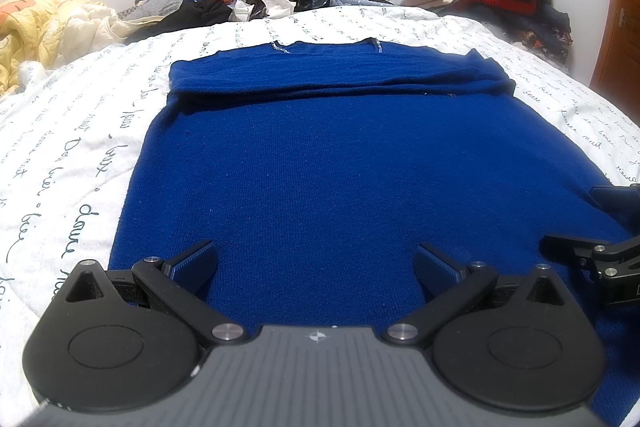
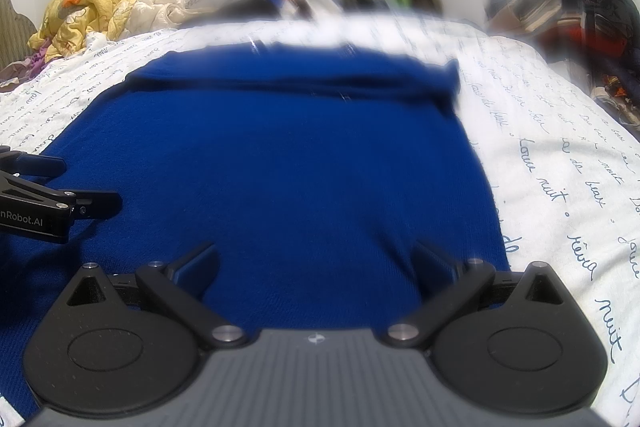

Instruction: Fold small clothes

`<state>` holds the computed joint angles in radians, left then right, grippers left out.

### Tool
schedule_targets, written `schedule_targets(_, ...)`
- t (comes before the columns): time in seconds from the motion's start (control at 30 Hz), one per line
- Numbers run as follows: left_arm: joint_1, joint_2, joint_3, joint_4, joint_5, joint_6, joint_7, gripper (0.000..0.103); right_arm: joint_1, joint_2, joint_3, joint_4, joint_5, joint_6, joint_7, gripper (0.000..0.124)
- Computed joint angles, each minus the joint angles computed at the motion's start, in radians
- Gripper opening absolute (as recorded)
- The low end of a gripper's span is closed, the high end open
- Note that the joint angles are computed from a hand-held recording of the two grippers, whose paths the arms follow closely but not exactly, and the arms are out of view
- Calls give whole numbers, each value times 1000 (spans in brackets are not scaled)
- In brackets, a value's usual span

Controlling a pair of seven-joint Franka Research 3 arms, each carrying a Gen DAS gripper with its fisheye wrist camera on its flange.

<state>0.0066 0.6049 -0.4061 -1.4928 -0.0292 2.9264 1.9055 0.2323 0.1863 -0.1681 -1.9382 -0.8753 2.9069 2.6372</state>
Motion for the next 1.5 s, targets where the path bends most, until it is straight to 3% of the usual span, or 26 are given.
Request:
schedule_targets(0.43,0,2,6,3,5,0,-6,103,0,1,-1,0,-3,1,3,103)
schedule_targets(0.63,-26,-77,64,-85,33,-1,-86,103,1,1,-1,1,-3,1,3,103)
schedule_targets(0.77,77,-183,-22,-262,-29,59,-13,103,1,1,-2,0,-4,1,5,103)
schedule_targets(0.9,306,-267,-251,-447,-182,155,194,103,2,1,-2,1,-6,1,6,103)
schedule_targets(0.97,407,-287,-348,-490,-246,159,267,103,2,1,-2,1,-6,0,7,103)
schedule_targets(1.03,436,-301,-374,-502,-296,147,300,103,2,1,-1,1,-7,-2,7,103)
schedule_targets(1.13,406,-331,-328,-507,-328,124,301,103,2,-23,10,-21,6,-23,-8,103)
schedule_targets(1.17,394,-342,-311,-509,-338,114,297,103,-1,-49,24,-49,60,-29,-82,103)
schedule_targets(1.23,388,-362,-292,-510,-378,88,306,103,-67,-117,113,-141,314,2,-376,103)
schedule_targets(1.3,384,-375,-269,-503,-427,50,309,103,-73,-190,133,-221,461,-6,-539,103)
schedule_targets(1.37,392,-383,-256,-488,-494,0,319,103,-78,-255,148,-263,632,-68,-688,103)
schedule_targets(1.43,422,-388,-261,-457,-594,-92,361,103,-73,-316,133,-294,861,-106,-830,103)
schedule_targets(1.5,463,-380,-263,-401,-719,-250,387,103,-69,-368,99,-343,1058,-49,-896,103)
